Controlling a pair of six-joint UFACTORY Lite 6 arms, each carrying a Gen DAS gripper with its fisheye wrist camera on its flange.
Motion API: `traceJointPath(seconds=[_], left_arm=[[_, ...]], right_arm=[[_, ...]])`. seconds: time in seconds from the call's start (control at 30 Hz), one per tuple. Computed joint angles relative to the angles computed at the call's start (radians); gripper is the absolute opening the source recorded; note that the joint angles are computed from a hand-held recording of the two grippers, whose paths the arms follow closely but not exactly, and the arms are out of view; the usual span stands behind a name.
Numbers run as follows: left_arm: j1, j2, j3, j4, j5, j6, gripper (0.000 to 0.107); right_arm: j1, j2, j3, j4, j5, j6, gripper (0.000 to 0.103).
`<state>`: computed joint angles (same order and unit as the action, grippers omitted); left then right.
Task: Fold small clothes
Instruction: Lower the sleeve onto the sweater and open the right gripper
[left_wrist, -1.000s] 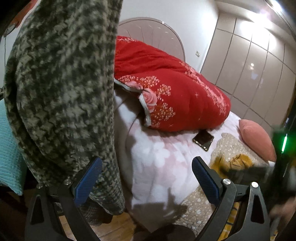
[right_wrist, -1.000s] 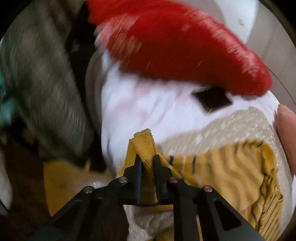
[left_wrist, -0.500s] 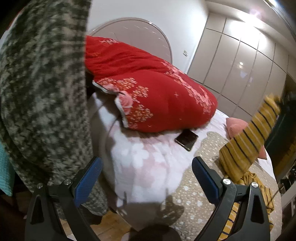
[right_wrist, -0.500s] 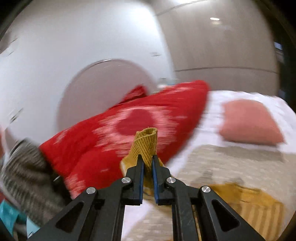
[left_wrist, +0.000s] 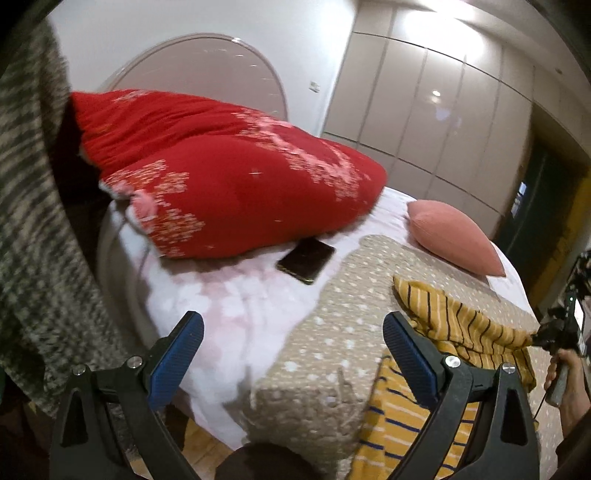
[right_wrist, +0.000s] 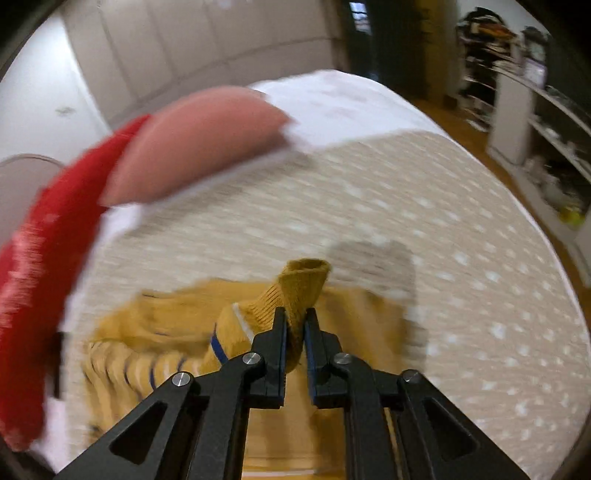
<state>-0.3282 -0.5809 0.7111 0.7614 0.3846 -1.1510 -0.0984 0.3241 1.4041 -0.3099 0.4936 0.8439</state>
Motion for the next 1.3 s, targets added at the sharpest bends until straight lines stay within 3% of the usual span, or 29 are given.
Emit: traceJointPath(seconds=[0.07, 0.13, 0.23, 0.33, 0.47, 0.6, 0.63, 0.67, 0.7, 0.73, 0.77, 0.83, 1.0, 1.13, 1.2, 1.3], left_arm=[[-0.044, 0.06, 0.032, 0.071, 0.002, -0.074, 0.097], [-0.081, 0.139, 0.072, 0.12, -0.015, -0.126, 0.097], [-0.118, 0.317, 0.169, 0.2, -0.06, -0.193, 0.097], [-0.14, 0.556, 0.332, 0.211, -0.093, -0.168, 0.097], [-0.15, 0.919, 0.642, -0.125, -0.112, 0.235, 0.097], [-0.148, 1.238, 0.973, -0.53, 0.005, 0.653, 0.096], [-0.146, 1.302, 1.044, -0.635, 0.048, 0.744, 0.091], [-0.138, 1.334, 1.08, -0.736, 0.076, 0.835, 0.071], [-0.135, 1.348, 1.099, -0.796, 0.098, 0.891, 0.061], [-0.134, 1.328, 1.077, -0.821, 0.092, 0.916, 0.046], [-0.129, 1.287, 1.031, -0.888, 0.078, 0.967, 0.011], [-0.103, 1.186, 0.919, -1.06, 0.082, 1.093, 0.007], [-0.052, 0.745, 0.475, -1.151, 0.009, 1.147, 0.005], [-0.033, 0.483, 0.251, -0.983, -0.028, 0.937, 0.005], [-0.005, 0.407, 0.166, -1.065, -0.043, 1.006, 0.013], [-0.024, 0.36, 0.079, -1.003, -0.094, 0.922, 0.059]], right_arm=[[-0.048, -0.065, -0.113, 0.038, -0.062, -0.04, 0.02], [-0.037, -0.112, -0.16, -0.045, -0.091, 0.006, 0.024], [-0.005, -0.202, -0.24, -0.178, -0.137, 0.082, 0.043], [0.018, -0.253, -0.293, -0.017, -0.199, -0.101, 0.051], [0.026, -0.333, -0.417, 0.165, -0.249, -0.289, 0.051], [-0.013, -0.447, -0.556, 0.381, -0.289, -0.502, 0.051], [-0.032, -0.488, -0.596, 0.452, -0.292, -0.577, 0.051], [-0.051, -0.526, -0.631, 0.507, -0.293, -0.639, 0.051], [-0.064, -0.547, -0.652, 0.542, -0.294, -0.679, 0.051], [-0.087, -0.589, -0.69, 0.575, -0.293, -0.722, 0.051], [-0.108, -0.629, -0.727, 0.605, -0.293, -0.76, 0.051], [-0.151, -0.683, -0.778, 0.718, -0.288, -0.892, 0.051], [-0.301, -0.863, -0.937, 1.092, -0.175, -1.315, 0.051], [-0.418, -1.012, -1.079, 1.258, -0.016, -1.519, 0.053], [-0.455, -1.095, -1.151, 1.29, 0.067, -1.552, 0.058], [-0.498, -1.313, -1.308, 1.288, 0.25, -1.551, 0.061]])
